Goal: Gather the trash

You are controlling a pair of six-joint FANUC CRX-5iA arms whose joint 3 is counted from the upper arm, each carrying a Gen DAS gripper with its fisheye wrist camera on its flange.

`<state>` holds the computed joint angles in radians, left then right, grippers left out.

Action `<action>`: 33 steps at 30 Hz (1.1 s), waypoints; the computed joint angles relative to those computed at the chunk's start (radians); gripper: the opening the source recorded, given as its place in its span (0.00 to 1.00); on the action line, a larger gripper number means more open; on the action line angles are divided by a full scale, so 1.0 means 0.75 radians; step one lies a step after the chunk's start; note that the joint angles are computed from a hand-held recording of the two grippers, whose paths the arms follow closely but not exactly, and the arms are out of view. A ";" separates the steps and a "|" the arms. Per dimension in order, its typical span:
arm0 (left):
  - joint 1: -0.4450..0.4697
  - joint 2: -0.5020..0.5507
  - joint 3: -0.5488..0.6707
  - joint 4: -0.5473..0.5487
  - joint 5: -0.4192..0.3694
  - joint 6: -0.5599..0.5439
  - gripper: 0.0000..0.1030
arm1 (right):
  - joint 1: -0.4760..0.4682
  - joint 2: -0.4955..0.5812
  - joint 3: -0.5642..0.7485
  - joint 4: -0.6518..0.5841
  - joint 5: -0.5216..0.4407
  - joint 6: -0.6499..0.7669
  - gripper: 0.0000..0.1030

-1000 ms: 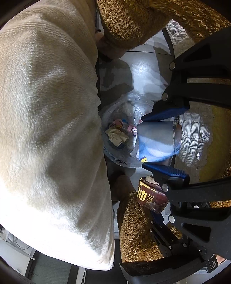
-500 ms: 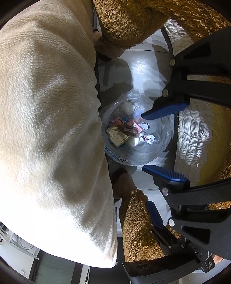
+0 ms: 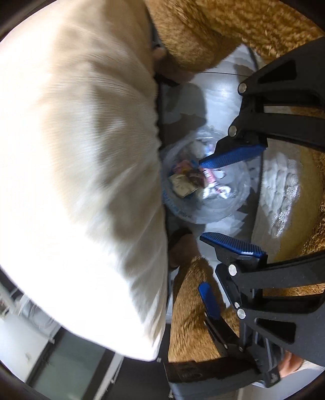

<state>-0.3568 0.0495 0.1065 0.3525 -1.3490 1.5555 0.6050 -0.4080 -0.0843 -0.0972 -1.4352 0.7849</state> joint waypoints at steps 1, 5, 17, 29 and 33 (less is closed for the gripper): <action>-0.002 -0.015 0.002 -0.009 0.018 -0.008 0.69 | 0.026 -0.025 -0.011 0.036 0.025 -0.008 0.52; 0.017 -0.071 -0.011 0.018 0.089 -0.055 0.69 | 0.104 -0.120 -0.043 0.178 0.111 -0.031 0.52; 0.093 -0.183 0.033 0.091 0.334 -0.215 0.69 | 0.329 -0.260 -0.137 0.791 0.265 -0.106 0.53; 0.145 -0.207 0.020 0.145 0.557 -0.460 0.69 | 0.164 -0.219 -0.164 0.945 0.451 0.104 0.54; 0.145 -0.199 -0.013 0.186 0.612 -0.528 0.69 | 0.114 -0.198 -0.174 0.961 0.504 0.141 0.56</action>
